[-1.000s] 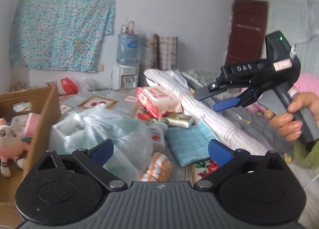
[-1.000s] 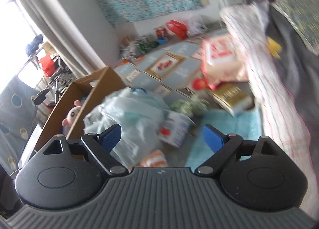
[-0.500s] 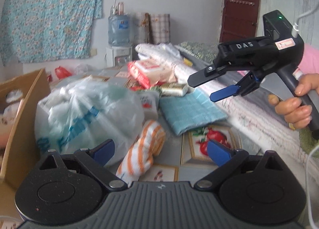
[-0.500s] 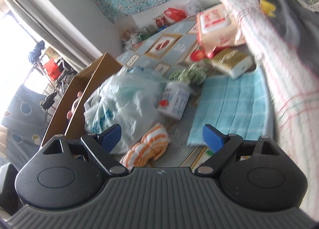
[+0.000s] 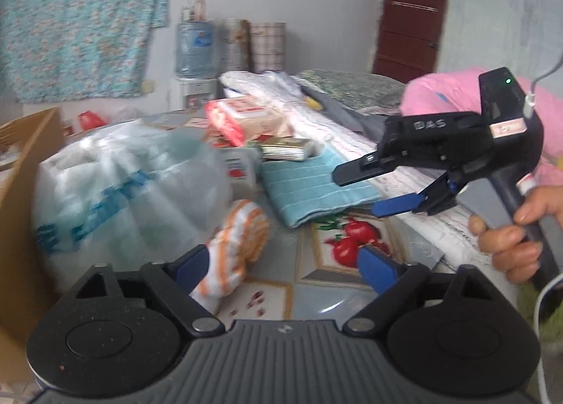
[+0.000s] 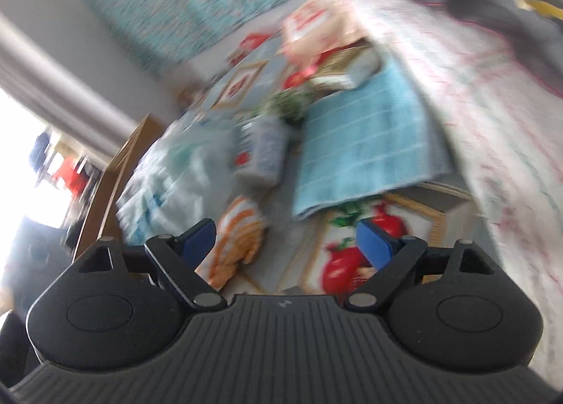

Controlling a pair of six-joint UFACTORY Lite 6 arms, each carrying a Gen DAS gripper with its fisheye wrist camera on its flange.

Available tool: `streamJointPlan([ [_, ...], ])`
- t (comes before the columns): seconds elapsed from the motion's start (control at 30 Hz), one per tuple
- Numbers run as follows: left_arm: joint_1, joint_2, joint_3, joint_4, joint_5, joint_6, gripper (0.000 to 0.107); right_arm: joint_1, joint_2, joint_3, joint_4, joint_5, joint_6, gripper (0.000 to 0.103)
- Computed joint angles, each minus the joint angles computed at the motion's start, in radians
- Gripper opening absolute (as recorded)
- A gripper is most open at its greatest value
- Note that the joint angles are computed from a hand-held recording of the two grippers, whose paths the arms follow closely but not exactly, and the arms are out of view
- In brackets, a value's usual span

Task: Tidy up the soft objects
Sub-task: 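Reach to the light-blue towel and grasp its edge with the right tool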

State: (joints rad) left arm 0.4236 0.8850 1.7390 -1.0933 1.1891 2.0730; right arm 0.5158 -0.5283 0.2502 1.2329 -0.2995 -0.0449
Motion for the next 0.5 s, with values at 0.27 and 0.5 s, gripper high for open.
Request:
streamJointPlan([
  [0.27, -0.137, -0.026, -0.12, -0.076, -0.102, 0.125, 0.068, 0.113, 0.177, -0.012, 0.116, -0.28, 0.154, 0.076],
  [0.5, -0.246, -0.002, -0.126, -0.11, -0.211, 0.156, 0.048, 0.053, 0.323, 0.014, -0.025, -0.349, 0.343, 0.062],
])
